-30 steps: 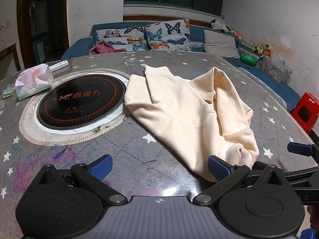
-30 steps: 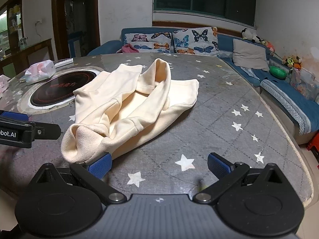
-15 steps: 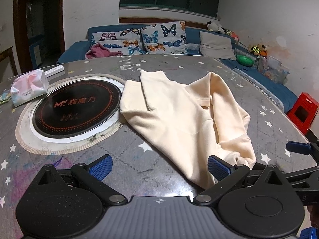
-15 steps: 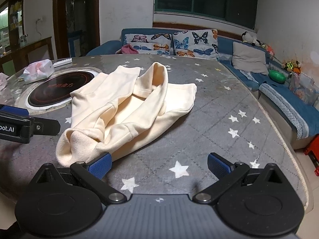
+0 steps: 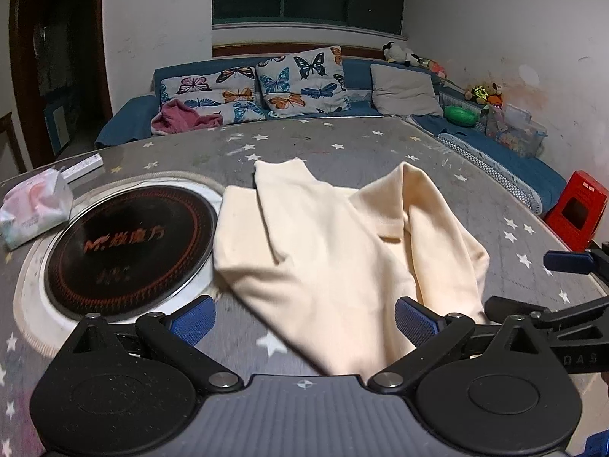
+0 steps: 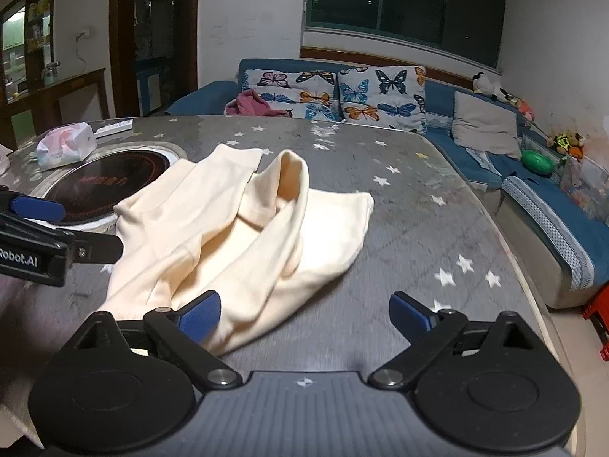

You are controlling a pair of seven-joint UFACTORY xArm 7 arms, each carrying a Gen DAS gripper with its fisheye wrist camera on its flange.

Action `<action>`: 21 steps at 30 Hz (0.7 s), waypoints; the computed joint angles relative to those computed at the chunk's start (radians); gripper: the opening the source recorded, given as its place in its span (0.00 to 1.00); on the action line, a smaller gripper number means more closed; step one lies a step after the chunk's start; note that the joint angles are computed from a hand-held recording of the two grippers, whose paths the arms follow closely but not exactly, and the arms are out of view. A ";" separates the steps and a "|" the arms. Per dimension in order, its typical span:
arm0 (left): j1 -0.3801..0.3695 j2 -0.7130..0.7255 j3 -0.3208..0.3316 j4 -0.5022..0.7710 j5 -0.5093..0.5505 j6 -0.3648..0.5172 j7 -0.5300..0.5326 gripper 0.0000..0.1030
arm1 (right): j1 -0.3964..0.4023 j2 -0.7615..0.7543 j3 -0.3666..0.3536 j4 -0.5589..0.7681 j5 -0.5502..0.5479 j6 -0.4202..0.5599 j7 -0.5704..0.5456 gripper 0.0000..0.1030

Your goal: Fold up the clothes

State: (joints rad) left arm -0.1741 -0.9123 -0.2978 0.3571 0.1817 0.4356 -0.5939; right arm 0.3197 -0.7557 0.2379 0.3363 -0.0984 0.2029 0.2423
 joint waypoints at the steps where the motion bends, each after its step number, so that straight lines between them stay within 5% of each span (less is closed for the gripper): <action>1: 0.007 0.020 0.004 0.007 0.004 -0.016 0.004 0.96 | -0.003 0.024 -0.004 0.013 -0.003 -0.010 -0.007 0.91; 12: 0.087 0.238 0.049 0.120 0.021 -0.126 0.047 0.90 | 0.043 0.331 -0.123 0.224 0.057 -0.100 -0.149 0.62; 21: 0.184 0.474 0.023 0.299 0.091 -0.189 0.045 0.90 | 0.108 0.524 -0.191 0.377 0.203 -0.100 -0.307 0.44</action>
State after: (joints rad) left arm 0.0099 -0.4388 -0.2746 0.6566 0.2727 0.2462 -0.5491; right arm 0.4274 -0.2315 0.0471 0.7136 0.1043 0.1027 -0.0649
